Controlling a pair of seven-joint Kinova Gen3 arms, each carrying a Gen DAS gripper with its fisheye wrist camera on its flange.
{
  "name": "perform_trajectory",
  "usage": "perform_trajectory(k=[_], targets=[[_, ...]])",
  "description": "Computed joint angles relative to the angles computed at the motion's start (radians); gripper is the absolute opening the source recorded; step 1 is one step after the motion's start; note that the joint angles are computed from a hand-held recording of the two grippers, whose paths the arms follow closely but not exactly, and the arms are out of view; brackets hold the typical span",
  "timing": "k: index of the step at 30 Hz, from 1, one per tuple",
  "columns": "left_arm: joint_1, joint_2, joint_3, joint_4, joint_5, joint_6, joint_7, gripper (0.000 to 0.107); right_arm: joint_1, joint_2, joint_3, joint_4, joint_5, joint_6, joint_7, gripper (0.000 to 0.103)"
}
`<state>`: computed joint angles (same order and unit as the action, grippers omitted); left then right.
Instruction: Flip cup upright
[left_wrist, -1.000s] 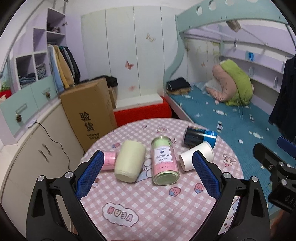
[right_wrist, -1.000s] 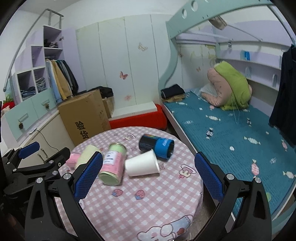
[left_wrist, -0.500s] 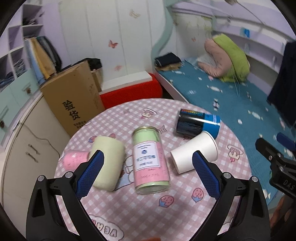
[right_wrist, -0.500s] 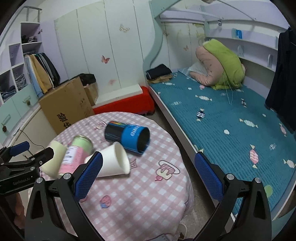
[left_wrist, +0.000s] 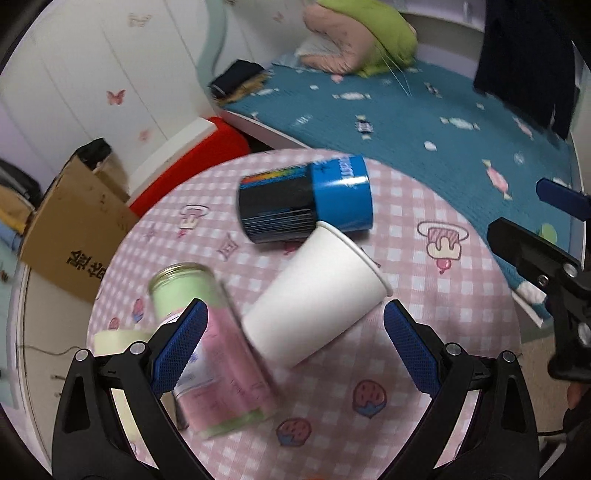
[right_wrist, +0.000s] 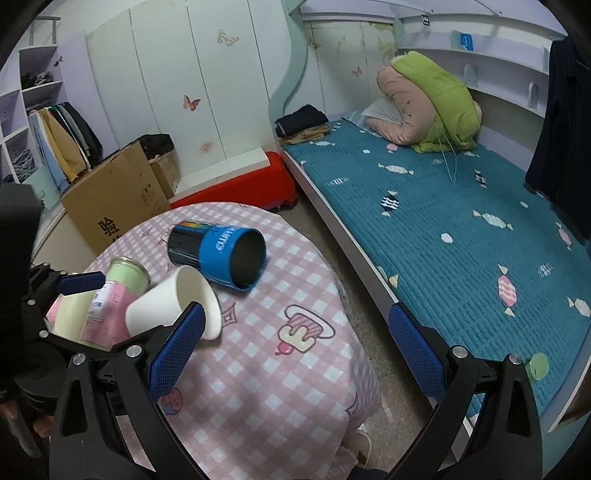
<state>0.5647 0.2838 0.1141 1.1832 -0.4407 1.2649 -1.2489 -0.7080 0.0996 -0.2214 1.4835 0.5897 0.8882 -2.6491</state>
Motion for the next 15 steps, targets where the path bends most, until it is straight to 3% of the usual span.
perform_trajectory(k=[7, 15], targets=[[-0.023, 0.075, 0.001, -0.065, 0.062, 0.055, -0.117, 0.097, 0.023, 0.009, 0.014, 0.019, -0.039, -0.025, 0.007, 0.096], [-0.031, 0.144, -0.034, -0.124, 0.095, 0.102, -0.141, 0.092, 0.026, 0.018, 0.022, 0.025, -0.048, -0.031, 0.006, 0.096]])
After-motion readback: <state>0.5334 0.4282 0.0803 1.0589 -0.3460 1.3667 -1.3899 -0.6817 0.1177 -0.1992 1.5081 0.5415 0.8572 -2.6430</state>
